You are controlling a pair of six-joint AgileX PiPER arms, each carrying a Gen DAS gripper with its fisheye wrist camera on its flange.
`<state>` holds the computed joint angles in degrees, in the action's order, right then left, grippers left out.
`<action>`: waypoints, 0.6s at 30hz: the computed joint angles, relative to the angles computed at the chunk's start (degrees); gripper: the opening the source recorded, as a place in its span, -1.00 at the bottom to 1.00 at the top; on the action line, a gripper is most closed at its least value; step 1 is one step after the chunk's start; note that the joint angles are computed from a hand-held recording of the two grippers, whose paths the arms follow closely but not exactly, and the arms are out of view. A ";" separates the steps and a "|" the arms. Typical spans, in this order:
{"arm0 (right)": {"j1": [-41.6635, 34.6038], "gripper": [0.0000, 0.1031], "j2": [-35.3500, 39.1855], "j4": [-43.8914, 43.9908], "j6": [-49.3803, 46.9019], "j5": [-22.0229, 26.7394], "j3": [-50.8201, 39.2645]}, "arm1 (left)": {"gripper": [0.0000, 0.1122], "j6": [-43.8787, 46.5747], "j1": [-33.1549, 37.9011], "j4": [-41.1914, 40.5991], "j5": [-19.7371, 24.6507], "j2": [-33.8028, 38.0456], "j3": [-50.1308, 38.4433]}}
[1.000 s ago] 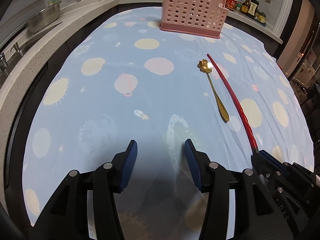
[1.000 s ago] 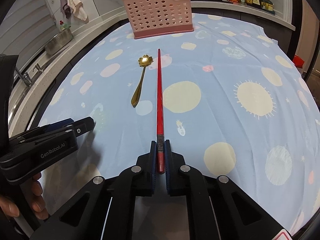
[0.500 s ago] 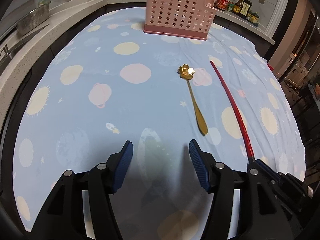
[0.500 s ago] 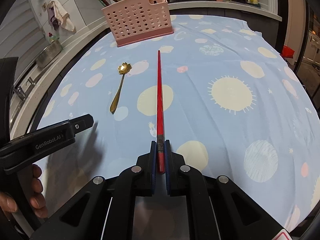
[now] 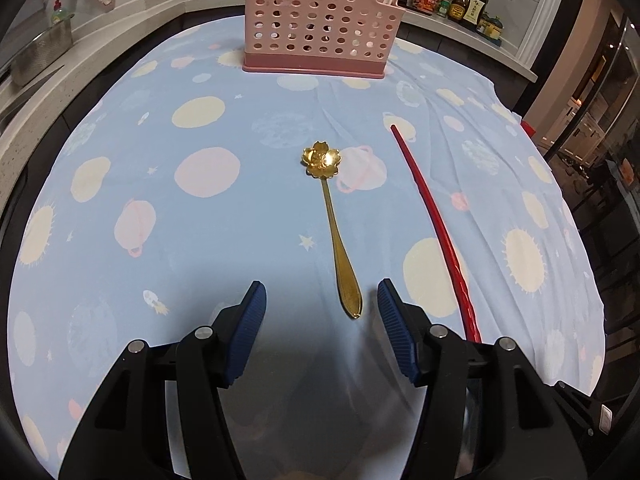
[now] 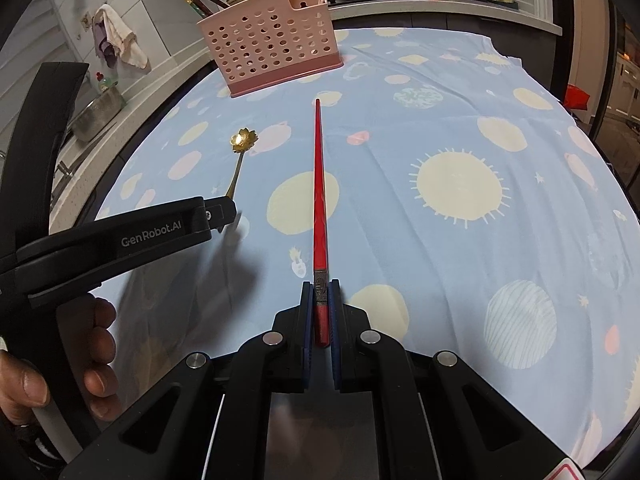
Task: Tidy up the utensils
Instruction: 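Grasp the gold spoon by its handle with the left tool while the right tool holds the red chopstick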
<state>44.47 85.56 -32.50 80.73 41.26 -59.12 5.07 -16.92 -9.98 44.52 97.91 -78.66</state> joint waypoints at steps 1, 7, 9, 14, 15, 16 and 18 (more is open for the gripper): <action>-0.09 -0.86 -0.02 0.00 -0.01 -0.14 0.08 | -0.09 -0.15 -0.08 0.22 -0.12 0.04 0.01; -0.12 -0.86 -0.03 -0.37 0.20 -0.41 0.30 | -0.42 1.10 -0.19 -0.13 -1.25 -0.42 1.04; -0.04 -0.86 -0.01 -0.48 0.39 -0.47 0.36 | -0.57 2.25 0.23 -1.15 -1.68 -0.62 1.57; -0.15 -0.86 -0.01 -0.31 0.20 -0.53 0.35 | -0.81 6.06 2.45 -5.65 -1.26 -0.84 2.14; -0.17 -0.86 -0.02 -0.19 0.10 -0.49 0.32 | -0.82 6.53 2.82 -6.14 -0.90 -0.98 2.21; -0.15 -0.86 -0.10 -0.13 0.07 -0.38 0.29 | -0.82 6.84 2.98 -6.42 -0.86 -1.25 2.48; -0.05 -0.86 -0.19 -0.14 0.15 -0.14 0.27 | -0.82 7.32 3.33 -6.96 -0.57 -1.86 2.93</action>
